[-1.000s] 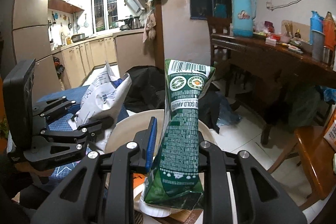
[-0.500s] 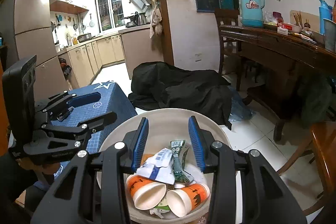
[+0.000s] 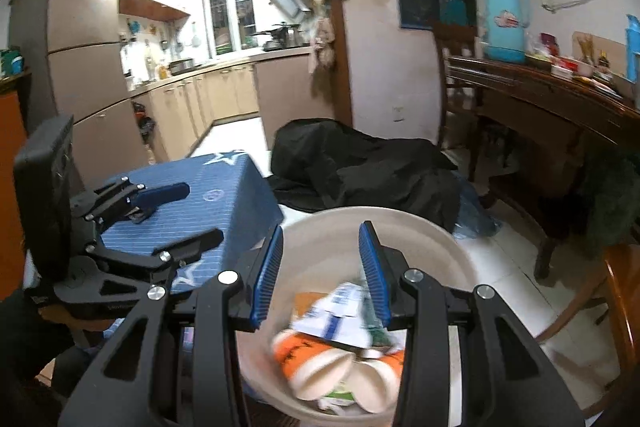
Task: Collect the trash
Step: 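Move both tools back over the table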
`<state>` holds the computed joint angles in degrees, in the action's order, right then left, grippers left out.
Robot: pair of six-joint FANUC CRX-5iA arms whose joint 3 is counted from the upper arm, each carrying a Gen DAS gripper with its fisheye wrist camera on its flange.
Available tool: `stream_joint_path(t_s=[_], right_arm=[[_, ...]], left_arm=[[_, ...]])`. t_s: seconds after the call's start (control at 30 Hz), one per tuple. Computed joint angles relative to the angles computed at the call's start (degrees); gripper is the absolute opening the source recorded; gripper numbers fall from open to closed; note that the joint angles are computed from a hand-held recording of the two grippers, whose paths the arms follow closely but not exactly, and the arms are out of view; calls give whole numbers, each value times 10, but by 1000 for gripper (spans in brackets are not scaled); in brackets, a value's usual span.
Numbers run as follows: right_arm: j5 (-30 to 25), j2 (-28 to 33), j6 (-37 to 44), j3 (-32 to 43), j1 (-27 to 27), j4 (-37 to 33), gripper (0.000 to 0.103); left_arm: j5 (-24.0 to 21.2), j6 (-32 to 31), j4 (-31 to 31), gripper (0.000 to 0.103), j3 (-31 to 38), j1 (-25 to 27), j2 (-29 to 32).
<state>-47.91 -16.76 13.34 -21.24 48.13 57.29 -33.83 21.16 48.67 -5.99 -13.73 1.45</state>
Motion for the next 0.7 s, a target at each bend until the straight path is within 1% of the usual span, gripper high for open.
stream_joint_path(t_s=[0.1, 0.17, 0.2, 0.23, 0.27, 0.3, 0.37, 0.4, 0.43, 0.47, 0.5, 0.57, 0.63, 0.67, 0.7], right_arm=[[25, 23, 16, 19, 8, -2, 38], [43, 40, 31, 33, 13, -7, 39], [57, 49, 39, 41, 14, -13, 44], [71, 58, 46, 48, 15, -21, 48], [85, 67, 55, 56, 15, -32, 52], [94, 76, 66, 65, 17, -46, 53], [108, 96, 90, 83, 19, -76, 59], [111, 104, 100, 91, 20, -90, 61], [115, 117, 117, 104, 21, -112, 63], [116, 127, 130, 115, 22, -131, 63], [118, 139, 148, 128, 23, -156, 63], [118, 161, 187, 155, 24, -210, 64], [115, 174, 205, 170, 29, -240, 64], [111, 182, 224, 182, 29, -265, 66], [109, 185, 231, 187, 30, -276, 67]], left_arm=[[-6, 27, -25, 76, -6, 36, -8], [0, 31, -30, 81, -14, 61, -13], [7, 31, -36, 84, -18, 77, -16], [11, 30, -43, 84, -20, 93, -16], [5, 30, -52, 84, -15, 113, -13], [0, 31, -57, 84, -11, 128, -10], [-16, 31, -69, 87, 7, 168, 3], [-25, 28, -73, 91, 19, 186, 13], [-34, 24, -78, 91, 33, 204, 24], [-51, 24, -87, 92, 57, 225, 45], [-78, 26, -95, 92, 86, 242, 67], [-117, 11, -90, 92, 127, 265, 102], [-175, -39, -74, 92, 181, 286, 150], [-216, -69, -68, 92, 217, 296, 179], [-252, -80, -70, 92, 248, 301, 203]])
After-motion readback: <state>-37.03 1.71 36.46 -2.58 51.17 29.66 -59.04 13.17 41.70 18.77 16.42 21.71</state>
